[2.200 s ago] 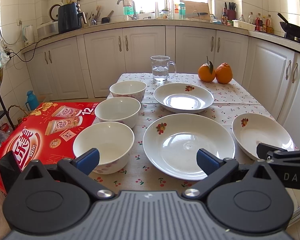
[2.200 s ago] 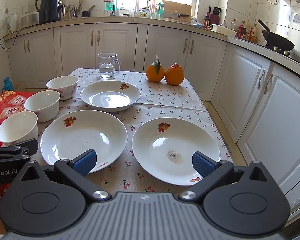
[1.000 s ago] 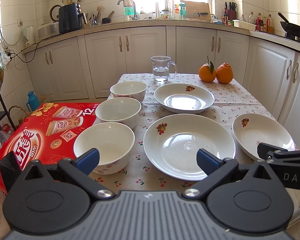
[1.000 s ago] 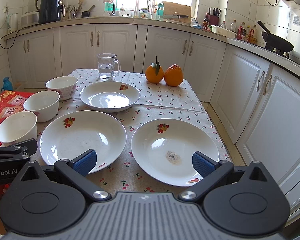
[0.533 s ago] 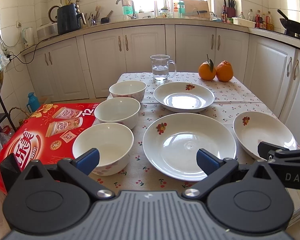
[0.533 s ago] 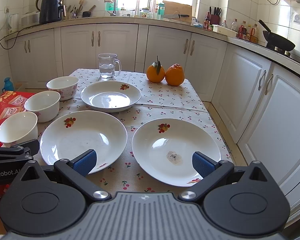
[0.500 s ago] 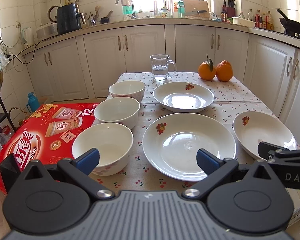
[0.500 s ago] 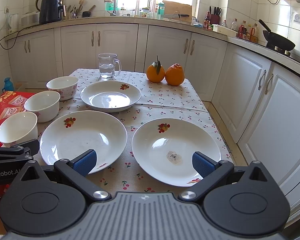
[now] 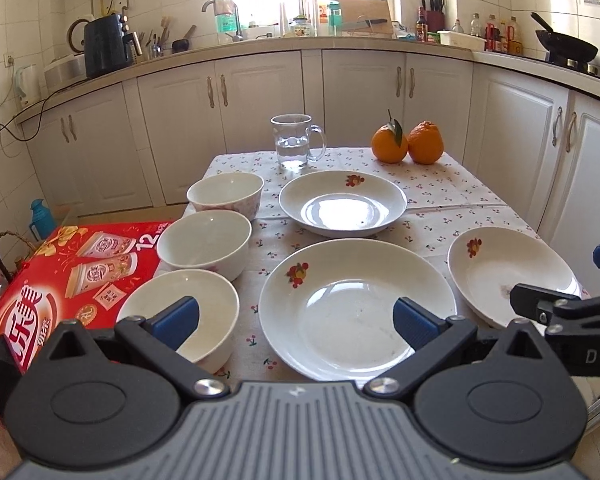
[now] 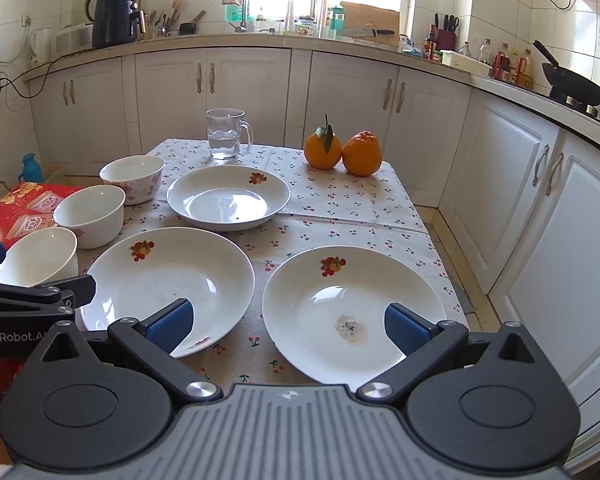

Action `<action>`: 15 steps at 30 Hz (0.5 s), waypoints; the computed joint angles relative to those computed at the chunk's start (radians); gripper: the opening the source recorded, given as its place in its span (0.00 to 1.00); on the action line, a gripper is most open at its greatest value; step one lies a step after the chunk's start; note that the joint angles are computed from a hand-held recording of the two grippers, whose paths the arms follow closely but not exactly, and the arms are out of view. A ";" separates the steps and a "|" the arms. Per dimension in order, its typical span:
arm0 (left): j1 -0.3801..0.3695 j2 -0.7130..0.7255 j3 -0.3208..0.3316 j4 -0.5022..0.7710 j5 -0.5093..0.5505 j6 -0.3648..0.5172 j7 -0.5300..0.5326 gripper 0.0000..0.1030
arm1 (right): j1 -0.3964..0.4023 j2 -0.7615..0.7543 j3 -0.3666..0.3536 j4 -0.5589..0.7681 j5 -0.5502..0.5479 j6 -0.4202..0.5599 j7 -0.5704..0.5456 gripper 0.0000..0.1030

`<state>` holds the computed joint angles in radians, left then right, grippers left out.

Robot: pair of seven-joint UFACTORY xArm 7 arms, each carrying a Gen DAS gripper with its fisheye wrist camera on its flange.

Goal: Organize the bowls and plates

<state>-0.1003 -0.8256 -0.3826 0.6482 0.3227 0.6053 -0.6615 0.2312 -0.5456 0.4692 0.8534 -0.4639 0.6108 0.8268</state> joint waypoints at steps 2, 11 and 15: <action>0.006 0.018 0.005 0.001 0.016 -0.048 0.013 0.99 | 0.011 -0.015 -0.035 -0.027 -0.001 -0.037 -0.042 1.00; -0.033 0.193 0.073 0.101 -0.007 -0.122 0.180 0.99 | 0.048 -0.106 -0.210 -0.204 0.133 -0.153 -0.302 1.00; -0.048 0.287 0.084 0.156 -0.017 -0.141 0.237 0.99 | 0.071 -0.113 -0.266 -0.265 0.225 -0.179 -0.410 1.00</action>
<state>-0.1479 -0.5383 -0.2990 0.8046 0.3058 0.4638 -0.4249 0.3024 -0.6589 0.2027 0.5880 -0.2390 0.4320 0.4168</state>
